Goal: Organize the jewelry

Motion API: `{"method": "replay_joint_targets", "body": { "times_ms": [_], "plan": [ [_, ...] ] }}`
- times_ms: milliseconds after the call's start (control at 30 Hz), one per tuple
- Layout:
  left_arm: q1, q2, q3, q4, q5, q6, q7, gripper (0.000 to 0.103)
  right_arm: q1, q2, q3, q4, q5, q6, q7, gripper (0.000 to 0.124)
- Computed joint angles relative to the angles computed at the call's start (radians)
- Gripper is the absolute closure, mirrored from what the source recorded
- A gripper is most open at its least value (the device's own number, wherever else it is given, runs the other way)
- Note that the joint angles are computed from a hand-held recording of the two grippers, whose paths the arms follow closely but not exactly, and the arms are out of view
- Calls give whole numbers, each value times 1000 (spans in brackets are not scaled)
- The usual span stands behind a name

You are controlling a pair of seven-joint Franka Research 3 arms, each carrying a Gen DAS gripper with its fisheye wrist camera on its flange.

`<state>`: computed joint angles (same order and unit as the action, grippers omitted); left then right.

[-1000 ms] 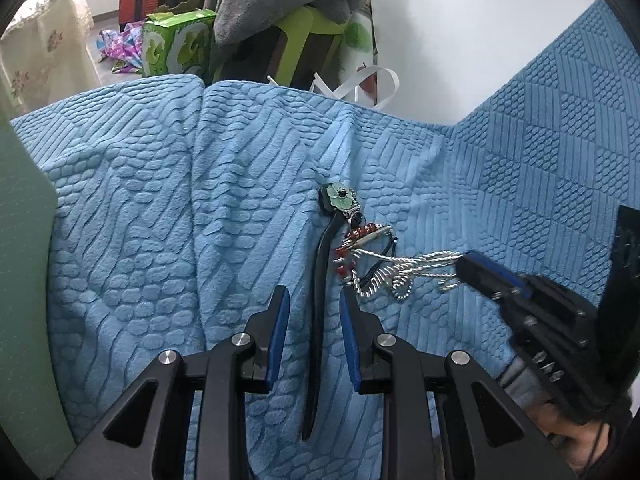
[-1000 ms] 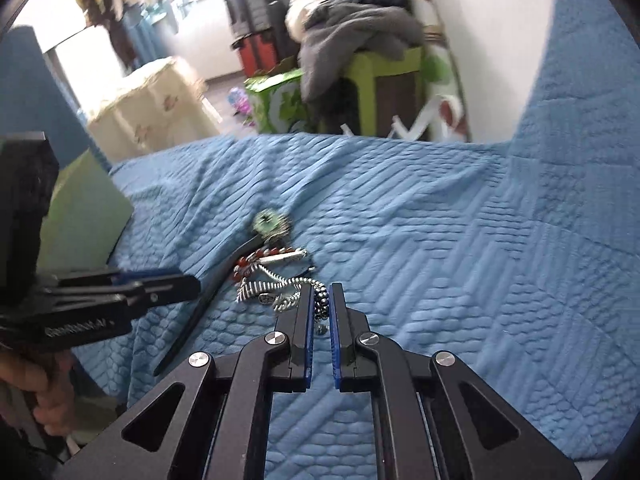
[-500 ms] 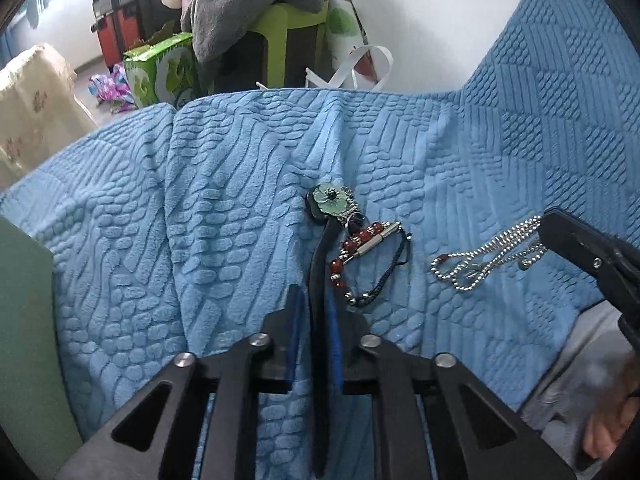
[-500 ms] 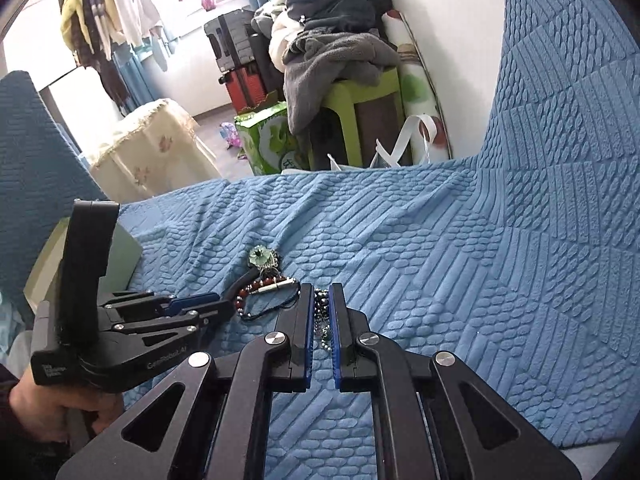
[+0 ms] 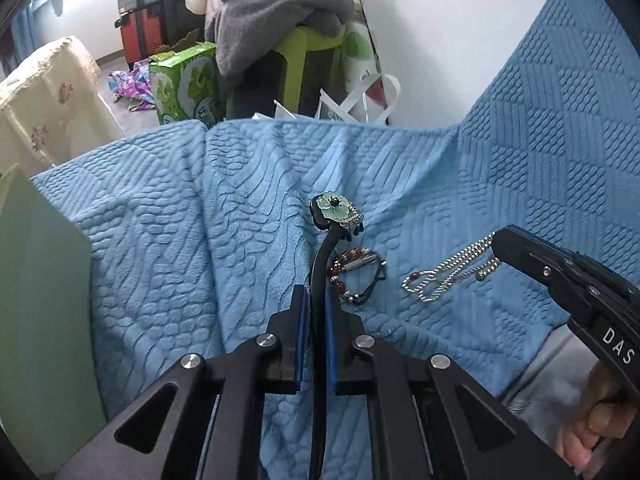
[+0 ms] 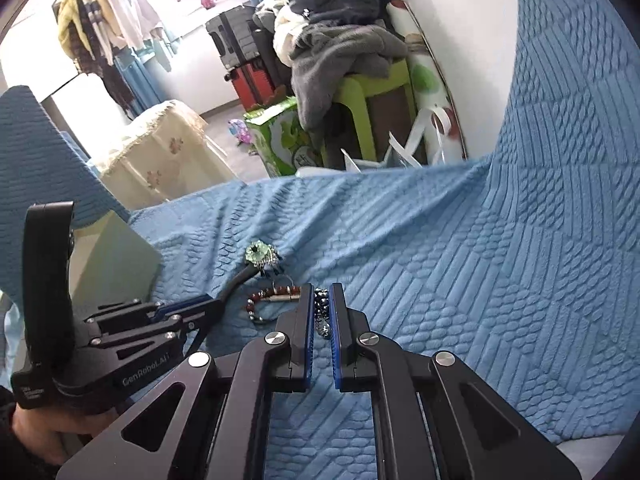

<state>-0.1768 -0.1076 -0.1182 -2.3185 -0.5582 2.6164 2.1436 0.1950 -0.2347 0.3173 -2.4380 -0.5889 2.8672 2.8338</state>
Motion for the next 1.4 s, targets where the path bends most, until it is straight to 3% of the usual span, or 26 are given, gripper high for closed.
{"method": "replay_joint_targets", "body": {
  "times_ms": [267,500,600,800,1167,1400],
  "plan": [
    [15,-67,40,-31,-26,-62,-17,98,23,-22,7,46,16,-57,-38,119],
    [14,-95,68,-69,-62,-57,20,99,51,-8,5,47,31,-67,-38,119],
    [13,-114,82,-74,-89,-90,38,99,69,-11,-1,38,64,-63,-48,119],
    [14,-147,87,-62,-66,-90,32,100,83,-16,1,83,85,-103,-88,119],
    [48,-196,138,89,-27,-189,10,99,101,5,5,285,53,-240,-120,119],
    [88,-208,175,190,-9,-217,11,99,167,99,-10,491,-8,-312,-132,119]
  ]
}}
